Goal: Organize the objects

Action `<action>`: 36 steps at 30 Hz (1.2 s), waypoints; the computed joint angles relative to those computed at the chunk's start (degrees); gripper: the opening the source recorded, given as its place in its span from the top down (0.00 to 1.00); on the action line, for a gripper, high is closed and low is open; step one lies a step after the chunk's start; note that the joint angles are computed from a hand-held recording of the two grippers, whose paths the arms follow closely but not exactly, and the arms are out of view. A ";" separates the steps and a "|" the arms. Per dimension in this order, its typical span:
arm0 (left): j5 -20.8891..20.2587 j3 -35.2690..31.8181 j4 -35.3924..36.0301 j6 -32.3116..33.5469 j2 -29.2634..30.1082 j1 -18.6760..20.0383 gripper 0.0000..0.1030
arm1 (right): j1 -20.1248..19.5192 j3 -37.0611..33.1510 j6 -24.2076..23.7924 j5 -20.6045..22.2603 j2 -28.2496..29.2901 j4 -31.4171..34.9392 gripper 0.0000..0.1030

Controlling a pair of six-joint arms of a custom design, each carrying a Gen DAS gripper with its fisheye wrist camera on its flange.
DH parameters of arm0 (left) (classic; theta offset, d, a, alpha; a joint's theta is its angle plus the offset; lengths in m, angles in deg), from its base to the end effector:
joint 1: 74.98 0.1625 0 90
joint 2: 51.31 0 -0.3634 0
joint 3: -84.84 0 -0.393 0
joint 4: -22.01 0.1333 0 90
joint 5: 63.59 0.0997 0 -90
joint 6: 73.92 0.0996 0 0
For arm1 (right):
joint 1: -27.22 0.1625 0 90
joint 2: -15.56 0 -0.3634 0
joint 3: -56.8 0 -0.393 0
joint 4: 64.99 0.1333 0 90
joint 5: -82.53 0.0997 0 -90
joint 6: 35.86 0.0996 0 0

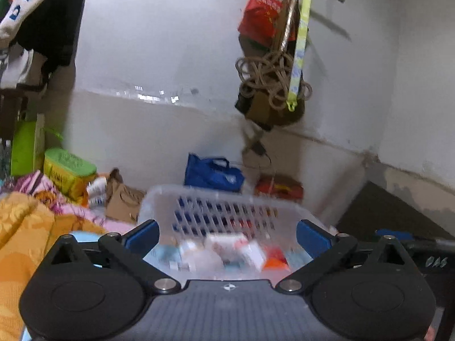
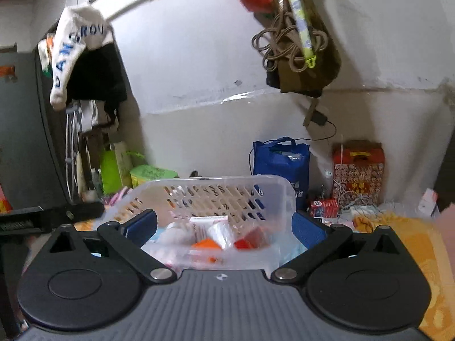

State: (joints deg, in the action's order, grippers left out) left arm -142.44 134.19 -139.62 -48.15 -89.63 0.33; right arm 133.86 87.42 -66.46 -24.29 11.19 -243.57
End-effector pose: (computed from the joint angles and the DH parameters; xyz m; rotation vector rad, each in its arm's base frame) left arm -0.0565 -0.8173 0.3515 0.7289 2.3893 -1.4270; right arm 0.3422 -0.7802 0.0604 0.7598 -2.2693 1.3881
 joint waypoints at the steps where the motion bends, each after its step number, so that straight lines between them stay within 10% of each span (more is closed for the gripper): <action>1: 0.04 1.48 0.47 -0.20 -1.03 -0.05 0.00 | -0.04 4.60 0.90 0.23 -2.18 -3.09 0.00; 6: 1.30 9.98 -2.99 -0.19 -6.07 -0.78 0.00 | 1.22 6.64 1.20 -7.06 -2.14 -9.12 0.00; 36: 9.32 16.24 -8.74 7.84 -7.31 -3.13 0.00 | 0.20 7.46 1.89 -7.42 -3.07 -0.84 0.00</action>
